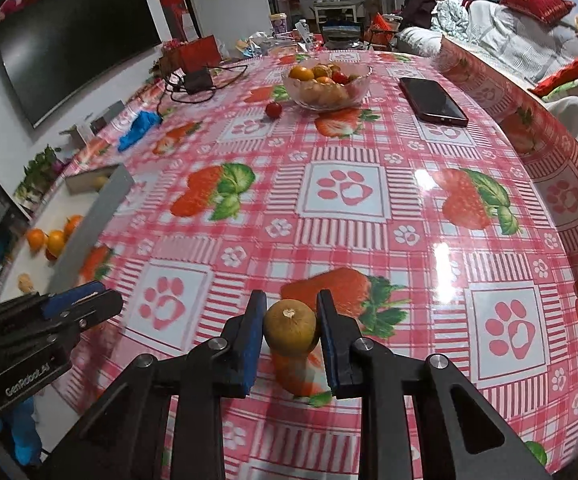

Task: Organize fruits

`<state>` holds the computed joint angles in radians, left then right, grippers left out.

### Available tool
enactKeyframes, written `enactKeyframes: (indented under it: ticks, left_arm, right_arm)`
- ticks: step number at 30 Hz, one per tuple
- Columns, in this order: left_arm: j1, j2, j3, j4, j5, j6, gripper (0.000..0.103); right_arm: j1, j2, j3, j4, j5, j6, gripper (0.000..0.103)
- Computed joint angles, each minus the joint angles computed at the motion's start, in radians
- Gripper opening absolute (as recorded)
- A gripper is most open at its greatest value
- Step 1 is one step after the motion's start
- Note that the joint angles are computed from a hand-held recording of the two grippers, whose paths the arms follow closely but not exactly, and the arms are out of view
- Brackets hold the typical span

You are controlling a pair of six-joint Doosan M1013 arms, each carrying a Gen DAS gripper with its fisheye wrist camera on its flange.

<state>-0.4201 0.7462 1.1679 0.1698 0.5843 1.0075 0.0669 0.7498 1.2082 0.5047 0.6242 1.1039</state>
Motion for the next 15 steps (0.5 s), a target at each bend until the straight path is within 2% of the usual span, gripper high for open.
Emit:
enactKeyframes:
  ticks: [5, 10, 15]
  left_arm:
    - [0.015, -0.047, 0.050, 0.068, -0.037, -0.063, 0.028]
    - [0.044, -0.096, 0.112, 0.165, -0.059, -0.186, 0.028]
    - [0.072, -0.130, 0.165, 0.297, -0.047, -0.328, 0.028]
  right_arm:
    - [0.012, 0.005, -0.039, 0.040, 0.056, -0.028, 0.027]
    - [0.036, 0.012, -0.083, 0.077, 0.103, -0.079, 0.027]
    - [0.064, 0.031, -0.137, 0.107, 0.160, -0.118, 0.027]
